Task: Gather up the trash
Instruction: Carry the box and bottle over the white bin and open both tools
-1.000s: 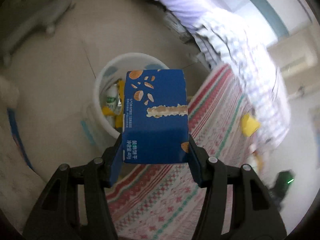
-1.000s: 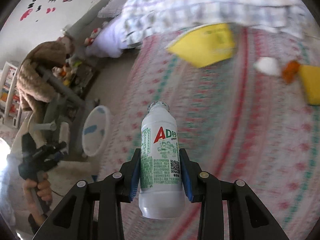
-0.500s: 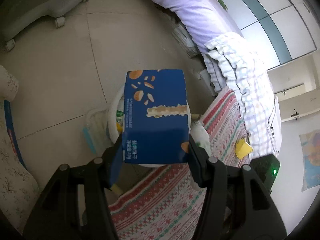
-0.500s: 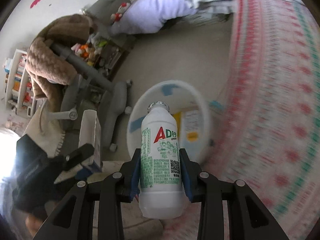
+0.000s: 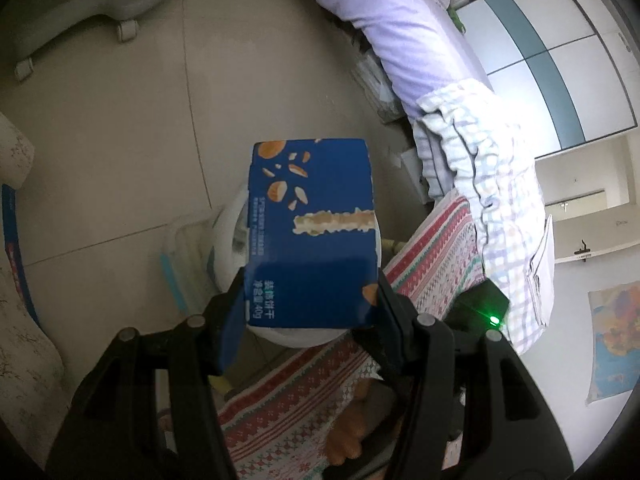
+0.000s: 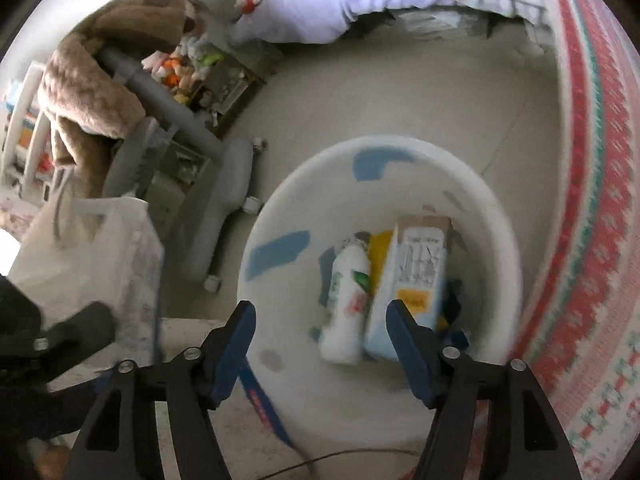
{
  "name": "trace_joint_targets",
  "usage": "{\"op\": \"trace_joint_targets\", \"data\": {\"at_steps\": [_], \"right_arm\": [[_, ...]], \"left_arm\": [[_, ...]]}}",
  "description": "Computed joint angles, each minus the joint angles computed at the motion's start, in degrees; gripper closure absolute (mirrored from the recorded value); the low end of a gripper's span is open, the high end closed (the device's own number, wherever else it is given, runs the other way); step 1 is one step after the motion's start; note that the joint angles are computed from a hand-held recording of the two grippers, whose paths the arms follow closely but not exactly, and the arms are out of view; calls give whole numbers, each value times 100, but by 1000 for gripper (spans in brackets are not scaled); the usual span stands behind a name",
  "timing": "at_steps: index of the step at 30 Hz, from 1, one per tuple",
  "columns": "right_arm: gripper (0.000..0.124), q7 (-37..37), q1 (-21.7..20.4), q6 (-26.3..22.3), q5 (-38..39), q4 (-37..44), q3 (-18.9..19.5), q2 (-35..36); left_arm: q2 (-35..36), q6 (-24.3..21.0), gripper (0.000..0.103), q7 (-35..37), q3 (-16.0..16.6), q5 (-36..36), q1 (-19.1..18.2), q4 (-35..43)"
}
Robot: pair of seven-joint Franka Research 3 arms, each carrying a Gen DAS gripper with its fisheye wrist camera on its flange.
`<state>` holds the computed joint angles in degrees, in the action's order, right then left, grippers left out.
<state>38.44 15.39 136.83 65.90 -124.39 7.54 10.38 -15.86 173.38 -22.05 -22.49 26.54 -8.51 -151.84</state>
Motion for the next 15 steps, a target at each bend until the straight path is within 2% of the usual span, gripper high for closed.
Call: {"op": "trace_joint_targets", "data": {"at_steps": [4, 7, 8, 9, 10, 11, 13, 15], "right_arm": [[55, -508, -178, 38, 386, -246, -141, -411], [55, -627, -342, -199, 572, -345, -336, -630], [55, -670, -411, -304, 623, -378, -412, -706], [55, -686, -442, -349, 638, -391, -454, -742], [55, -689, -509, -440, 583, -430, -529, -824], [55, -687, -570, -513, 499, -470, -597, -905], [55, -742, -685, -602, 312, -582, -725, -1098], [55, -862, -838, -661, 29, -724, -888, -1346]], "left_arm": [[285, -153, 44, 219, 84, -1, -107, 298], [601, -394, 42, 232, 96, 262, -94, 642], [748, -691, 38, 261, 110, 352, -118, 849], [877, -971, 26, 438, 204, 242, -243, 1018], [988, -1203, 21, 641, 297, 109, -363, 1157], [1038, -1293, 21, 697, 361, 119, -438, 1215], [995, -1295, 21, 655, 459, 95, -549, 1179], [856, -1216, 21, 304, 479, 240, -542, 1066]]}}
